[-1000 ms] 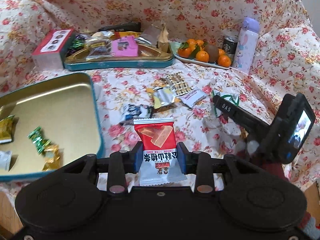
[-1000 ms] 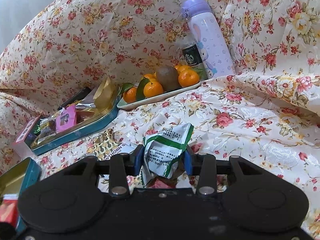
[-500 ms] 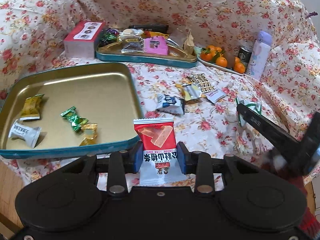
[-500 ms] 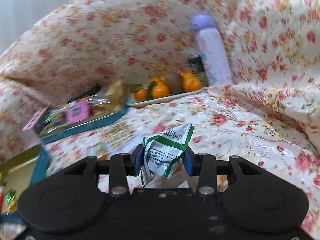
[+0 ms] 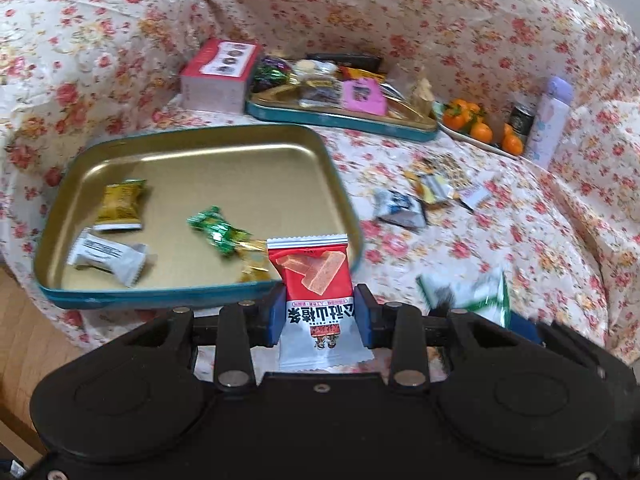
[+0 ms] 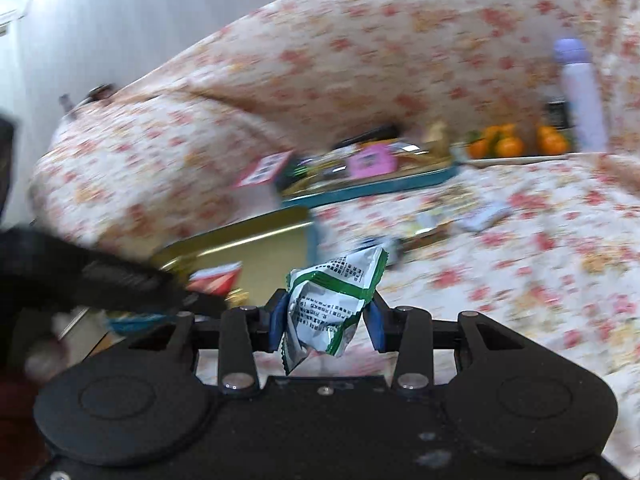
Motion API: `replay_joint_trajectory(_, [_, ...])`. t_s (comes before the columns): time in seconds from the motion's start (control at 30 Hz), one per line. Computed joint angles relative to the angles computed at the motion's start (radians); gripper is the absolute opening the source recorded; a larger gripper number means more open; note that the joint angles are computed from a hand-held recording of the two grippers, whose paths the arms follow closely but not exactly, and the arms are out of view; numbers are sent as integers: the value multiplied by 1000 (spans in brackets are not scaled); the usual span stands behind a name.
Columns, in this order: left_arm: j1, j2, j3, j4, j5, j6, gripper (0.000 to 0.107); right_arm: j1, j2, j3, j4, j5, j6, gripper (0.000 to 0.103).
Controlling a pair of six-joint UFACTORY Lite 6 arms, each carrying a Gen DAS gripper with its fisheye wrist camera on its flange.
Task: Organize snacks
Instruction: 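Lift both held packets and carry them toward the tin tray, then lower the red-and-white packet into the tin tray and open the left gripper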
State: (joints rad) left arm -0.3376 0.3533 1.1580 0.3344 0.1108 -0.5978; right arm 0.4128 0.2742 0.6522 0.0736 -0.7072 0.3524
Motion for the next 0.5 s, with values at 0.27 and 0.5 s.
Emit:
replay_joint_trajectory(0.27, [134, 71, 117, -180, 18, 253, 44, 114, 60, 153, -12, 74, -25, 43])
replay_joint_trajectory(0.5, [205, 240, 338, -48, 49, 165, 44, 141, 151, 324, 40, 156, -75, 43])
